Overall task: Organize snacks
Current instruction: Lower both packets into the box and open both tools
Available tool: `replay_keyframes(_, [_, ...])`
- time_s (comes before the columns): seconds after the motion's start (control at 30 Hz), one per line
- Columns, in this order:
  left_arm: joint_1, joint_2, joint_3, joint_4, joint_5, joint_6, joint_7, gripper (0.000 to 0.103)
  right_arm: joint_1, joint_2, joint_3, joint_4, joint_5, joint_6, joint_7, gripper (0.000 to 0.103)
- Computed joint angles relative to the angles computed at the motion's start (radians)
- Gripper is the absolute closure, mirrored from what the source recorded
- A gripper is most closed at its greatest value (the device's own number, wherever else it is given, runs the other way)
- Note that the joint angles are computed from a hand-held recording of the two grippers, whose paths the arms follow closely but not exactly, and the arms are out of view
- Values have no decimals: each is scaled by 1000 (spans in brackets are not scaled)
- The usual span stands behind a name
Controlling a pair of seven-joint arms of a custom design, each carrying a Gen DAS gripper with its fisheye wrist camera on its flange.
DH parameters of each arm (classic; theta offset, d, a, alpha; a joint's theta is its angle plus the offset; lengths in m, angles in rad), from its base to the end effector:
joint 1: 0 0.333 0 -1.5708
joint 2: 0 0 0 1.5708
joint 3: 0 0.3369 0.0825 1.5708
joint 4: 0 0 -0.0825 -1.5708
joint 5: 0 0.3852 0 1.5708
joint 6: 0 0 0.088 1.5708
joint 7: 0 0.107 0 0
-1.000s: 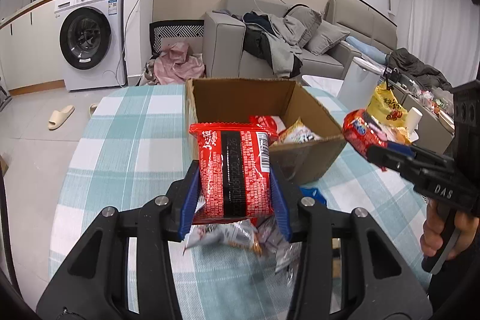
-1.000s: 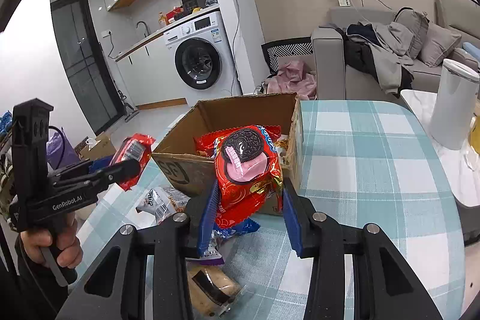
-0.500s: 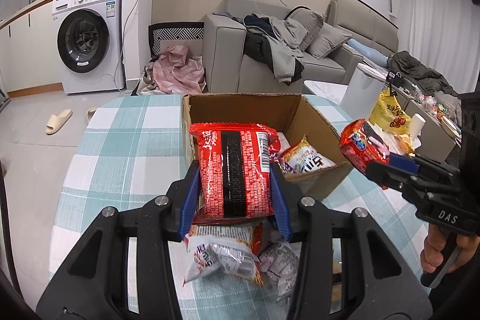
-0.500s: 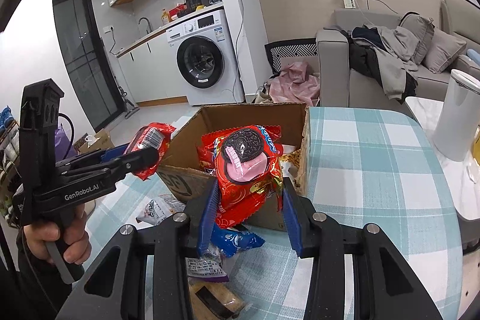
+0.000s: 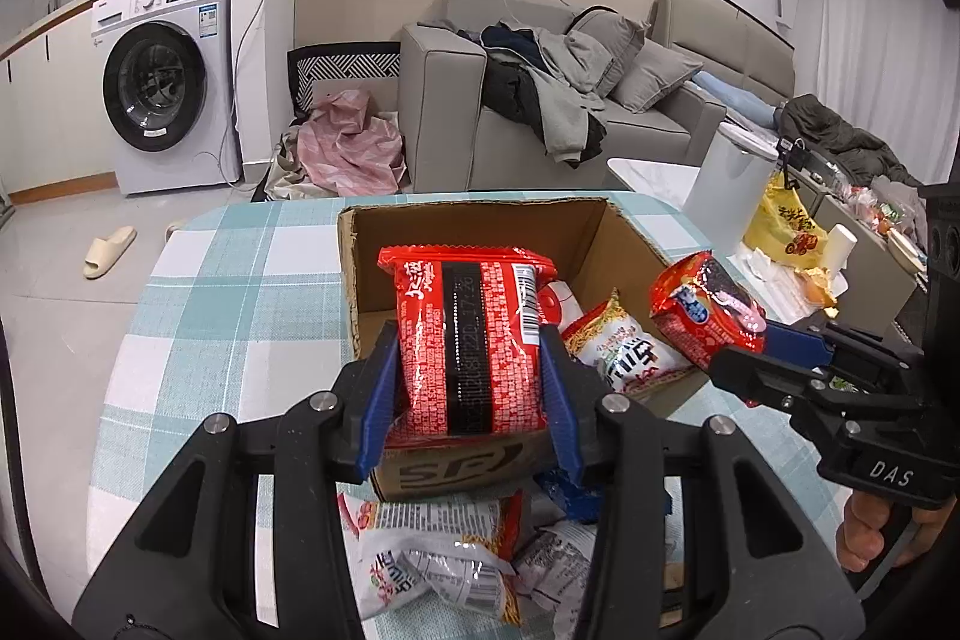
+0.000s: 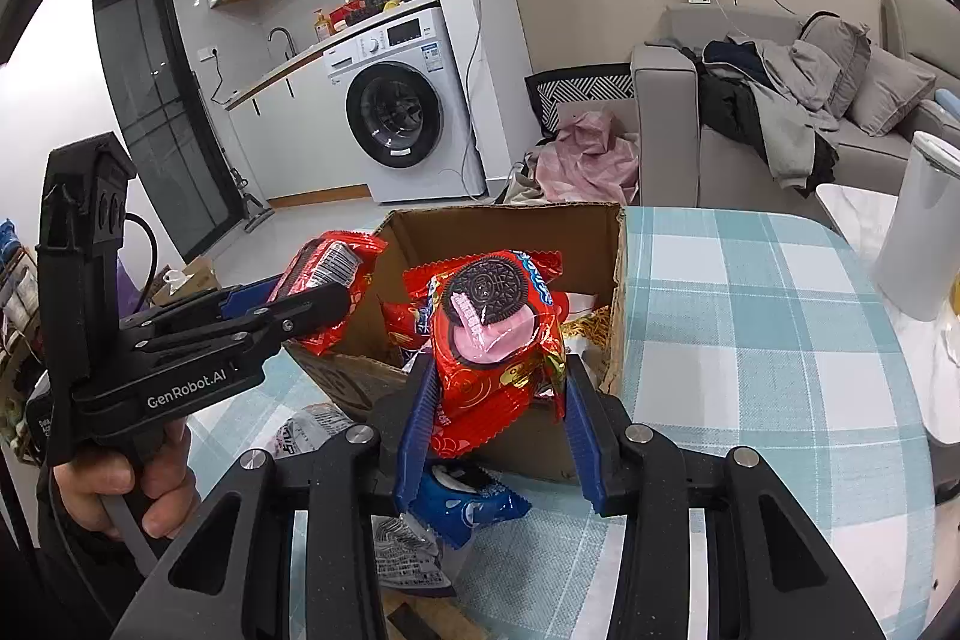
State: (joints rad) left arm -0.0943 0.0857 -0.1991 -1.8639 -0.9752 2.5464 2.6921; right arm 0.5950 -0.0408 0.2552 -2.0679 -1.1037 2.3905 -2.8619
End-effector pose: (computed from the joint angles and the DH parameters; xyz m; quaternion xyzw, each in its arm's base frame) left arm 0.6073 -0.1680 0.5524 -0.3604 0.8154 -0.4407 0.1053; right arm 0.3829 0.4269 0.5122 -0.5357 0.7136 -0.2780 0.3558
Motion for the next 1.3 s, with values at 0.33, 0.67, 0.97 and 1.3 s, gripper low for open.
replay_keyframes(0.33, [-8,53,-21,31,37,37,-25,62,-5,31,-18,23,9,16,-12,62])
replay_keyframes(0.67, [-17,78,-40,39,72,71,-39,62,-11,53,-37,37,23,34,-25,62])
replay_keyframes(0.97, [-24,100,-50,44,122,99,-63,62,-13,76,-49,57,52,43,-67,62])
replay_keyframes(1.3, [-1,74,-47,38,109,43,-59,50,14,54,-33,54,27,-23,-87,48])
